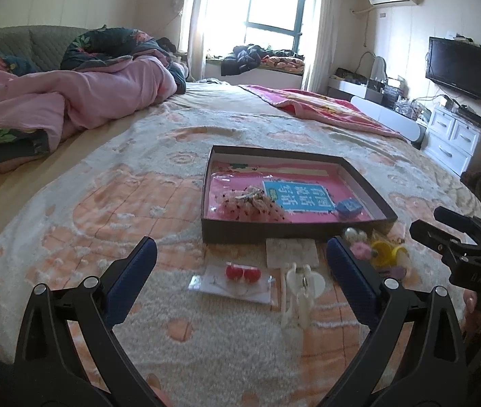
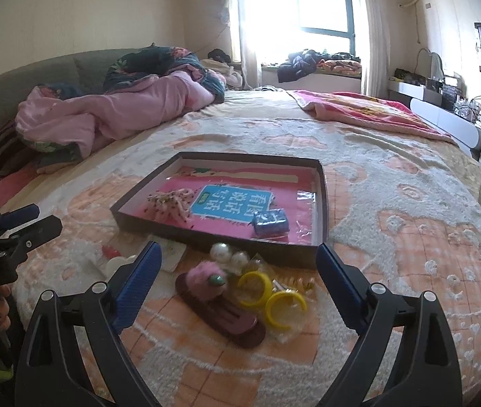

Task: Organize jewelry
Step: 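Lift both open grippers back out of the pink box, then grasp the white claw clip with the left gripper while the right grasps the maroon clip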

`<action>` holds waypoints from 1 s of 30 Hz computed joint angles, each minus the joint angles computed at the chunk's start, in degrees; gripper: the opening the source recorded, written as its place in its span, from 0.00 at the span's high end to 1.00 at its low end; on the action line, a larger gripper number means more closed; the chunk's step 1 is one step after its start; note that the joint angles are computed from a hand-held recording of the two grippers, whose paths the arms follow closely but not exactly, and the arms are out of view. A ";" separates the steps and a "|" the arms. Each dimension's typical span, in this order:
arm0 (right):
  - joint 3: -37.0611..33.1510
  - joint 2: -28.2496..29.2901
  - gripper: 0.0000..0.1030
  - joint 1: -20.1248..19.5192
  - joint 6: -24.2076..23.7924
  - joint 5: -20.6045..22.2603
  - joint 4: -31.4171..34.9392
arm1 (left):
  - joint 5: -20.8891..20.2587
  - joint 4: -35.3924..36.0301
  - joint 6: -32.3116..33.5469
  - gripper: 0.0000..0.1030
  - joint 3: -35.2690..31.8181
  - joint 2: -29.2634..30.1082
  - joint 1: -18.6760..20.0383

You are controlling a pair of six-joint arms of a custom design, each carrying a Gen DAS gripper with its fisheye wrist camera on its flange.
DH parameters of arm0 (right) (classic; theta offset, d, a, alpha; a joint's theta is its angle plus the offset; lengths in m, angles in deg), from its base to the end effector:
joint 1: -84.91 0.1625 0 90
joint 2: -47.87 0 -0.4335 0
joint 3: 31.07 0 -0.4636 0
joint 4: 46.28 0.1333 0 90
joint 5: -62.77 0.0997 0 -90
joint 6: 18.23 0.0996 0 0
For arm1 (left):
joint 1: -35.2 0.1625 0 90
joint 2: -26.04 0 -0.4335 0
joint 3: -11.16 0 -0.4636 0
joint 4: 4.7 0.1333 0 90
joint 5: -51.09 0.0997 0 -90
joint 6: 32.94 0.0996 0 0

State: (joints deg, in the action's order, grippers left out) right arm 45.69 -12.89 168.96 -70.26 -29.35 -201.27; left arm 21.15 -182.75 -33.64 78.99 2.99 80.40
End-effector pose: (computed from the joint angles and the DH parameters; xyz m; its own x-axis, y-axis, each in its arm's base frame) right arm 0.0462 -0.8071 0.4229 -0.6634 -0.4337 0.6098 -0.7394 0.5051 -0.4451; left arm -0.4323 -0.7470 0.0378 -0.7789 -0.0761 -0.6225 0.5036 0.5158 -0.6931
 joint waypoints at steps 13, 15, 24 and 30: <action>5.40 -3.09 0.13 -1.22 -1.90 -2.38 0.77 | -2.67 3.15 -2.81 0.11 3.61 -0.74 -0.42; 5.73 -3.24 0.13 -1.45 -2.13 -2.80 0.83 | -3.45 3.24 -2.30 0.11 3.37 -0.32 -0.40; 6.28 -3.68 0.15 -2.51 -1.47 -3.59 1.93 | -7.20 6.81 -3.16 0.11 2.07 0.87 0.50; 4.04 -2.45 0.26 -3.08 0.47 -3.79 5.55 | -9.62 8.96 -4.03 0.23 0.44 1.82 1.49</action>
State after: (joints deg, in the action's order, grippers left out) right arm 49.73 -15.34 165.88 -69.79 -33.14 -195.72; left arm 11.53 -173.79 -37.67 79.43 4.81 81.89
